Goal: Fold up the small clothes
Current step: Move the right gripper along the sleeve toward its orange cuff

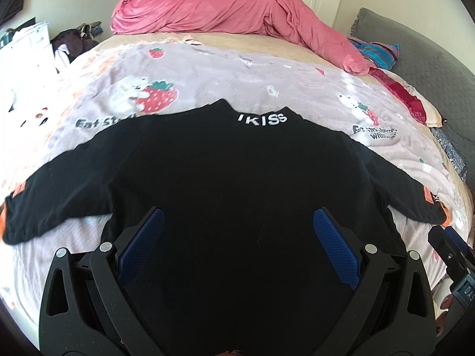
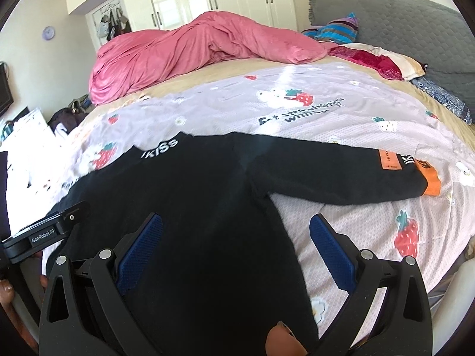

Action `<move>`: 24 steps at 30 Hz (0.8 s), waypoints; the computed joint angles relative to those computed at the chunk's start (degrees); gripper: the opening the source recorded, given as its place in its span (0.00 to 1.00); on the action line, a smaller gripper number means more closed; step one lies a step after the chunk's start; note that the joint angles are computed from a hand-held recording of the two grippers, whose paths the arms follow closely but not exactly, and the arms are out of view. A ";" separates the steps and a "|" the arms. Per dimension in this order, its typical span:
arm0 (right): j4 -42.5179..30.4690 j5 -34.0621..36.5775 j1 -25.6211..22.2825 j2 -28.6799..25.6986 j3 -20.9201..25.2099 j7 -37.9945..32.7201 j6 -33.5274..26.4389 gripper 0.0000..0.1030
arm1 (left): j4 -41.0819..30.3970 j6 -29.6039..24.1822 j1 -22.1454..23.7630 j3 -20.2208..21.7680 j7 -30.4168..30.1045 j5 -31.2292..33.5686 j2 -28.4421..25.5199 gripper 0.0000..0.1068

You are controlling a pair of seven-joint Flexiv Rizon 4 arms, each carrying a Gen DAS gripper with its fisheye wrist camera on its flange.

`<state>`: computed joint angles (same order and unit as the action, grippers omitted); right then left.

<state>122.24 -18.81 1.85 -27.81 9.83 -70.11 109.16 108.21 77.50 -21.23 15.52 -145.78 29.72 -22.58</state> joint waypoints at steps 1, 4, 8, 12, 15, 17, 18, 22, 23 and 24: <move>-0.74 0.36 0.36 -0.28 -0.46 0.30 -0.44 0.96 | -0.42 0.03 0.68 -0.59 0.83 -0.59 -0.39 0.89; -2.57 1.07 0.68 -1.09 -1.16 0.86 -1.66 0.96 | -1.64 0.30 2.26 -1.91 3.44 -2.88 -1.65 0.89; -5.23 2.10 0.58 -2.47 -1.81 1.66 -3.63 0.96 | -3.58 0.52 2.83 -2.14 6.47 -5.41 -3.38 0.89; -7.23 3.70 1.12 -3.62 -3.28 2.15 -4.61 0.96 | -5.94 0.23 3.09 -2.15 9.48 -8.09 -5.70 0.89; -8.78 5.03 1.96 -4.45 -5.11 2.57 -5.44 0.96 | -7.37 0.77 3.61 -2.59 12.01 -10.48 -7.53 0.89; -9.84 5.82 2.28 -5.01 -6.17 2.99 -6.32 0.96 | -8.24 1.23 4.33 -3.39 14.17 -12.56 -8.84 0.89; -10.37 6.24 2.48 -5.33 -6.74 3.23 -6.70 0.96 | -8.49 1.52 4.57 -3.70 15.23 -13.55 -9.39 0.89; -12.07 8.10 3.91 -6.53 -9.77 4.42 -7.61 0.96 | -8.83 2.49 5.76 -5.26 20.03 -17.63 -11.20 0.89; -12.48 8.63 4.12 -6.84 -10.52 4.91 -7.92 0.96 | -8.84 2.63 5.81 -5.35 21.04 -18.47 -11.55 0.89; -12.80 9.02 4.27 -7.06 -11.02 5.29 -8.17 0.96 | -8.98 2.69 5.85 -5.46 22.12 -19.27 -11.98 0.89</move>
